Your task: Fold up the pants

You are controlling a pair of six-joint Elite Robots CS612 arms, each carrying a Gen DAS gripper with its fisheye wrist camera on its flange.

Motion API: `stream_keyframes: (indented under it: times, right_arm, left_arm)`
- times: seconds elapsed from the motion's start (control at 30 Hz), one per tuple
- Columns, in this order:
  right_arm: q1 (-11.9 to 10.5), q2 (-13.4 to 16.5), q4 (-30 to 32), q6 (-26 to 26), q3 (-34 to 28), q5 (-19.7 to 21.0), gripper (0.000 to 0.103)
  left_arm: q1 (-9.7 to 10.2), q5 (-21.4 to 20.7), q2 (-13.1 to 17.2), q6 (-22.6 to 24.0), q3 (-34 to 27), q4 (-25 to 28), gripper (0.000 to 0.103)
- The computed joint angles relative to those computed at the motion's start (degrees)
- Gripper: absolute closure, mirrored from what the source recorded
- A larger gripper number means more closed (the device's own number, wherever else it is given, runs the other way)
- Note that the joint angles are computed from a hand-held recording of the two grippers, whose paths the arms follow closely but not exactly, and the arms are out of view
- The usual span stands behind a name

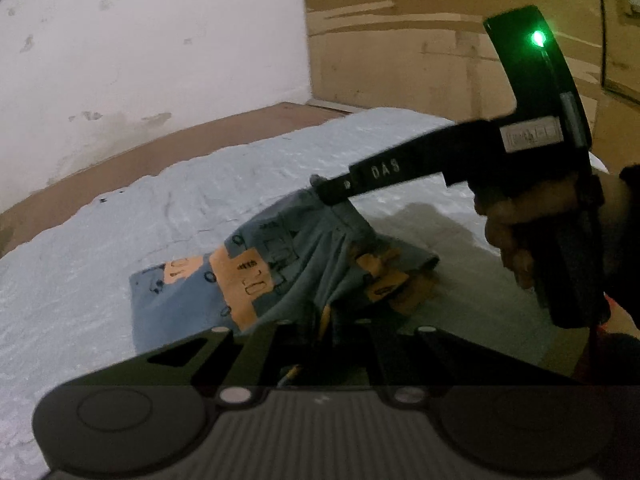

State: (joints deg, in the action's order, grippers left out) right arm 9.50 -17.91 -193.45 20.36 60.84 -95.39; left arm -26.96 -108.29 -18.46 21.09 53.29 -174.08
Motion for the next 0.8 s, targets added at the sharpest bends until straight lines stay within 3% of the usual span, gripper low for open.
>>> stream_keyframes:
  times: [0.2, 0.23, 0.3, 0.33, 0.4, 0.5, 0.53, 0.57, 0.67, 0.8]
  right_arm:
    - [-0.07, 0.03, 4.68, -0.03, 0.52, -1.69, 0.095]
    - [-0.04, 0.10, 4.77, 0.13, 0.60, -1.92, 0.094]
    - [0.07, 0.09, 4.12, 0.79, 0.94, -2.42, 0.092]
    - [0.23, 0.17, 4.12, 0.69, 0.78, -3.03, 0.089]
    - [0.52, -0.09, 4.15, 0.73, 1.13, -4.70, 0.082]
    - [1.18, -0.80, 4.05, 2.33, 2.24, -8.52, 0.052]
    - [1.48, -1.09, 3.95, 3.28, 2.76, -9.96, 0.034]
    - [1.73, -1.27, 3.96, 4.21, 3.10, -11.24, 0.019]
    - [2.50, -1.50, 4.60, 6.71, 3.38, -13.73, 0.002]
    - [3.83, -1.09, 11.21, 8.19, 1.09, -17.32, 0.001]
  left_arm:
    - [0.15, -1.56, 1.40, -0.97, -2.19, 4.80, 0.090]
    - [0.34, -2.17, 1.29, -1.53, -2.09, 5.01, 0.085]
    - [0.76, -3.18, 0.95, -3.19, -1.81, 5.17, 0.062]
    - [0.94, -3.37, 0.81, -4.31, -1.63, 4.79, 0.045]
    - [1.44, -3.44, 0.44, -7.22, -1.03, 3.30, 0.037]
    - [2.01, -1.95, -0.08, -11.96, -0.33, 1.20, 0.020]
    - [1.98, 0.00, -0.09, -14.29, -0.36, 0.00, 0.009]
    - [1.93, 2.48, -0.21, -16.66, -0.03, -1.55, 0.004]
    - [1.86, 8.69, 0.05, -22.08, -0.64, -2.38, 0.000]
    - [1.33, 18.41, 1.16, -25.19, -3.51, 3.31, 0.000]
